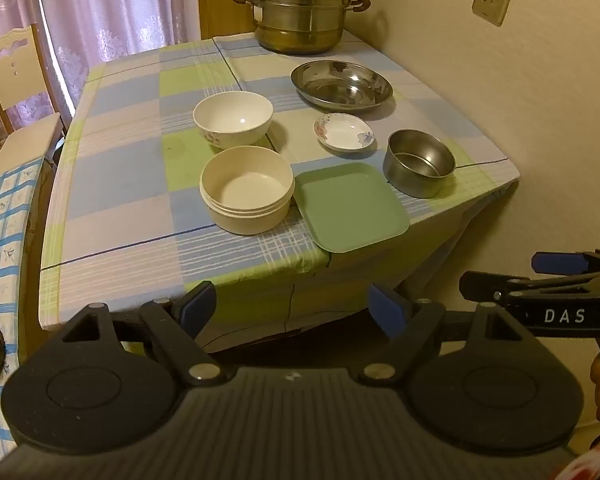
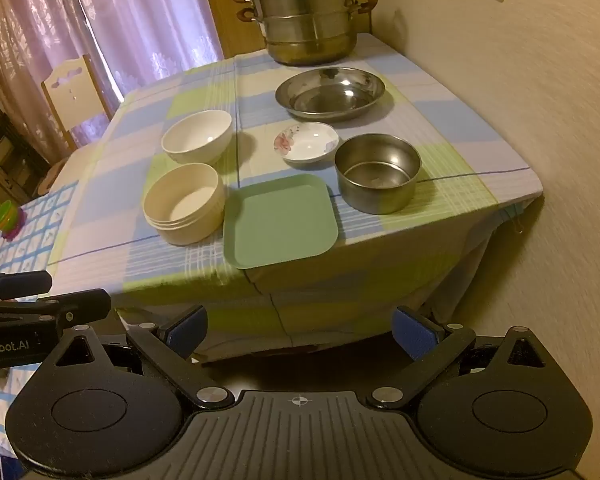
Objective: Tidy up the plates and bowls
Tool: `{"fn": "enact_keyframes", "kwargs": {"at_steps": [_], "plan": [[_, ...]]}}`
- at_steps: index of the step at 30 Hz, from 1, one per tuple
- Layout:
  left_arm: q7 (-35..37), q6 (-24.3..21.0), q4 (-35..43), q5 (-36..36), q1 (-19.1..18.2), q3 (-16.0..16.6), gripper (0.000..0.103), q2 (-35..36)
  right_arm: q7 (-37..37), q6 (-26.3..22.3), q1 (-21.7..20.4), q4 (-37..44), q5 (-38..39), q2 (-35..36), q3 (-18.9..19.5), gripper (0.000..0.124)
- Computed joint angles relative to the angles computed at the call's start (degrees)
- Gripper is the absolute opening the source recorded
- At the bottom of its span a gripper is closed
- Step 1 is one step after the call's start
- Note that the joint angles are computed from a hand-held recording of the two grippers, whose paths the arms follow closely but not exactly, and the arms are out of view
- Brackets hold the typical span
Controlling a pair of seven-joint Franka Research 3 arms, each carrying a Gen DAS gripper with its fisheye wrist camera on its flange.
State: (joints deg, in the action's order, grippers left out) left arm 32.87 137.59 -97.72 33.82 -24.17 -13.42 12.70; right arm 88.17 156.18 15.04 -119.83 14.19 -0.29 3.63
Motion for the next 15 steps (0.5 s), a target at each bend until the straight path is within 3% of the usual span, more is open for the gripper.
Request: {"fn": "enact_keyframes", "kwargs": {"at_steps": [15], "plan": [[0.1,0.5,-0.2,-0.4,0.0,0.1,0.082,-0.1,0.1,0.1,0.1,0.4,-0.3,0.3,0.0,0.099]]}}
